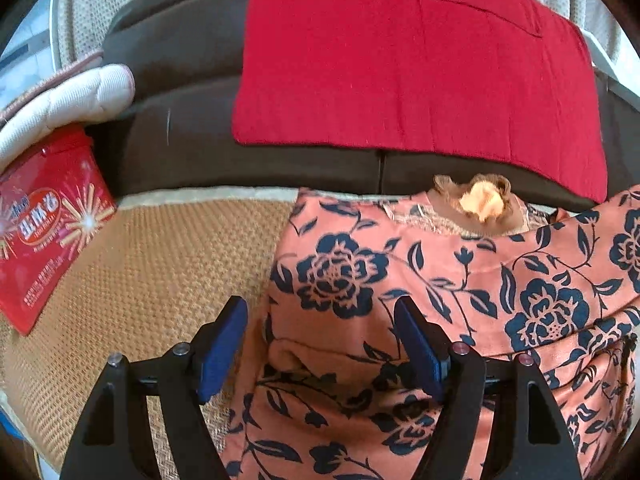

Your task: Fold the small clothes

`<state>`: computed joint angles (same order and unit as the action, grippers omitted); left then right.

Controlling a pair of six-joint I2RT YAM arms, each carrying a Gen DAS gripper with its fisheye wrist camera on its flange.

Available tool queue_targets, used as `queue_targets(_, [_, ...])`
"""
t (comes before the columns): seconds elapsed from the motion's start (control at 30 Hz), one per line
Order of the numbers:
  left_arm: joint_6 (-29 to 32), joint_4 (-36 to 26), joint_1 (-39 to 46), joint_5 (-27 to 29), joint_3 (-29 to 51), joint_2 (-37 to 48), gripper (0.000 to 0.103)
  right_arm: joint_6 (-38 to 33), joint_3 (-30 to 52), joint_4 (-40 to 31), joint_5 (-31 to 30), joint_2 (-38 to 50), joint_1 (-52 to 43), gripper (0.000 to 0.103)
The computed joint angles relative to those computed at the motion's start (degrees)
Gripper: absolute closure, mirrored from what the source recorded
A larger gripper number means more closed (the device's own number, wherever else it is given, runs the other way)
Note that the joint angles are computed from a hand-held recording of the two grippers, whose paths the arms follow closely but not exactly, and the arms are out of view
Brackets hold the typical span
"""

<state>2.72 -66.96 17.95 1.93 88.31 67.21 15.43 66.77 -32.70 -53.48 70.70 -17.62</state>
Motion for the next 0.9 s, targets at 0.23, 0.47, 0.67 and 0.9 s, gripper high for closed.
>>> queue_targets(0.23, [-0.4, 0.4, -4.4, -4.1, -1.6, 0.3, 0.027, -6.5, 3.9, -2.6, 18.7, 18.5, 0.9, 0.094])
queue_targets(0.47, [0.0, -0.5, -3.6, -3.7, -1.7, 0.9, 0.027, -1.9, 2.3, 2.2, 16.6, 12.3, -4.5, 0.090])
queue_targets(0.67, [-0.8, -0.1, -3.9, -2.0, -1.0, 0.6, 0.027, -5.8, 1.0, 1.9, 9.0, 9.0, -4.7, 0.089])
queue_targets(0.9, [-1.0, -1.5, -9.4, -1.1, -0.8, 2.5, 0.026, -15.2, 3.2, -6.4, 13.5, 14.3, 9.8, 0.089])
